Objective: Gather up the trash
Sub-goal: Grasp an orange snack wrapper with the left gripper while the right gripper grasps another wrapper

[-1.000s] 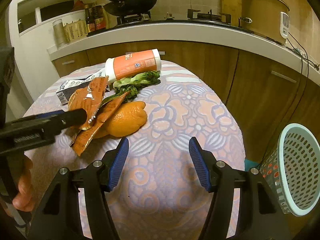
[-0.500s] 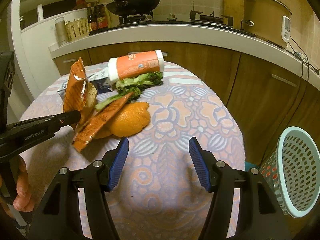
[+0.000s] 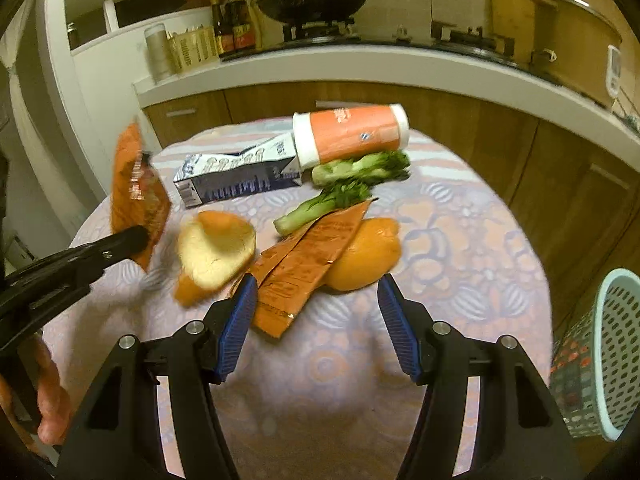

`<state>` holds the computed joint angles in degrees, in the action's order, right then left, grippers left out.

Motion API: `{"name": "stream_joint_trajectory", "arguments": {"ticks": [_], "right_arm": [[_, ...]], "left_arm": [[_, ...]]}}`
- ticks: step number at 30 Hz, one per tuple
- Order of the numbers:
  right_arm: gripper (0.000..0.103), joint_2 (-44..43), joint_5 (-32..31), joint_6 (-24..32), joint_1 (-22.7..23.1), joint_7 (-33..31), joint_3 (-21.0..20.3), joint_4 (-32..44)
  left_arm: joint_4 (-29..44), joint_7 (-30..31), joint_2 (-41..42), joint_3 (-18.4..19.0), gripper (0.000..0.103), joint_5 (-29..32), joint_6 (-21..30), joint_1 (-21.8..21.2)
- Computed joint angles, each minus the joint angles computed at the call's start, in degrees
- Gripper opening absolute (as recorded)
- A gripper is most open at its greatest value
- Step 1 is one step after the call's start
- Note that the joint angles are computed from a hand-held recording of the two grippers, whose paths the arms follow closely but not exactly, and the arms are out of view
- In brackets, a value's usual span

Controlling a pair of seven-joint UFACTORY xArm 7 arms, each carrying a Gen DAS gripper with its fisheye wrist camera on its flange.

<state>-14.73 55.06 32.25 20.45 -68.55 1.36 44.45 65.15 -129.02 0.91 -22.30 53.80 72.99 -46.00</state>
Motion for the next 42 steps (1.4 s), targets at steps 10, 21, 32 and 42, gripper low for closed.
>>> {"name": "stream_joint_trajectory", "arguments": {"ticks": [10, 21, 32, 42], "right_arm": [[0.021, 2.6, -0.7, 1.0, -0.4, 2.8, 1.6, 2.5], [0.002, -1.9, 3.8, 6.3, -1.1, -3.2, -1.1, 1.8], [0.002, -4.8, 6.2, 9.8, -3.7, -5.5, -4.7, 2.9], [0.002, -2.1, 7.5, 10.9, -9.0, -6.7, -7.3, 6.4]], "left_arm": [[-1.9, -1.1, -1.1, -0.4, 0.002, 0.5, -1.6, 0.7], [2.1, 1.6, 0.8, -0.3, 0.002, 2.7, 0.0, -0.2], [12.3, 8.3, 7.7, 2.6, 0.002, 5.3, 1.3, -3.6], [24.0, 15.9, 16.8, 8.1, 0.002, 6.5, -2.1, -7.6]]}}
